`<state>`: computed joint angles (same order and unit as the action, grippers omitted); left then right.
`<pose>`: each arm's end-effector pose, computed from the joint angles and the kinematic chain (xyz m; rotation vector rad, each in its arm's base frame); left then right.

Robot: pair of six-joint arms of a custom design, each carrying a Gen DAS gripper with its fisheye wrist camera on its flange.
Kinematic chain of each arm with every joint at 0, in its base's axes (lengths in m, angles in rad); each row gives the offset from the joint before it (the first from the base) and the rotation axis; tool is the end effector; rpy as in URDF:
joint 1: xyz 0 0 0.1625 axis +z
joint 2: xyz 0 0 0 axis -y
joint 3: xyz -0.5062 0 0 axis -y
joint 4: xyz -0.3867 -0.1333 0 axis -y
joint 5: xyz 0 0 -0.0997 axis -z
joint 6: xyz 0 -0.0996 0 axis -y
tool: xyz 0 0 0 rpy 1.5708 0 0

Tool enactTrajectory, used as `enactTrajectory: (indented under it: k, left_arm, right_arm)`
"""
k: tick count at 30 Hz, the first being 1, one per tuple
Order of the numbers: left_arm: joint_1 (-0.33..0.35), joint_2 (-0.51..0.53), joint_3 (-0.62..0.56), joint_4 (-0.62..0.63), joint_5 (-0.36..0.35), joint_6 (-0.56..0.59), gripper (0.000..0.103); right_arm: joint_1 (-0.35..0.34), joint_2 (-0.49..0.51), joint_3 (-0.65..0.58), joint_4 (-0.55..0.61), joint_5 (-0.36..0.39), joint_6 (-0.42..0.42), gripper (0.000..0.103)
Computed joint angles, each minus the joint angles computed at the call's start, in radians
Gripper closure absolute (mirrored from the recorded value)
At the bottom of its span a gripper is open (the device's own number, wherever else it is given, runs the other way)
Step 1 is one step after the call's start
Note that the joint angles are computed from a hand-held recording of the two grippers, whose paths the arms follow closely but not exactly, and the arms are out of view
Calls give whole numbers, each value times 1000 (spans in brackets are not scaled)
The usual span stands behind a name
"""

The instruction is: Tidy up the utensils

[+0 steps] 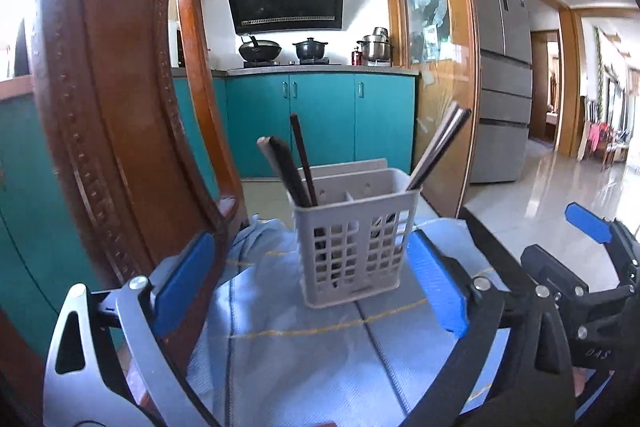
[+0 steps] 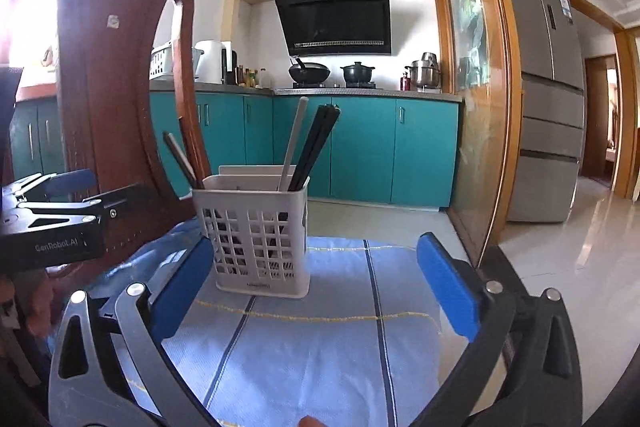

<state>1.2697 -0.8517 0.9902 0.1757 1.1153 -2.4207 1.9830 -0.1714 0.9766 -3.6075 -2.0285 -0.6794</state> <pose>-0.0594 -0.7885 0.3675 0.7166 1.9992 -1.3870 0.4360 -0.7744 0.0343 0.8152 -2.0265 1.4444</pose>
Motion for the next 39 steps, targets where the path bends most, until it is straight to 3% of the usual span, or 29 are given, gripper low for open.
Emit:
enactTrajectory:
  k: [5, 11, 39]
  left_arm:
    - [7, -21, 26, 17, 27, -46, 4]
    - [10, -49, 95, -51, 12, -18, 4]
    - [17, -64, 122, -60, 5, -5, 4]
  right_arm:
    - [2, 16, -9, -49, -15, -23, 3]
    - [4, 11, 9, -28, -28, 3, 3]
    - [11, 32, -11, -51, -41, -32, 3]
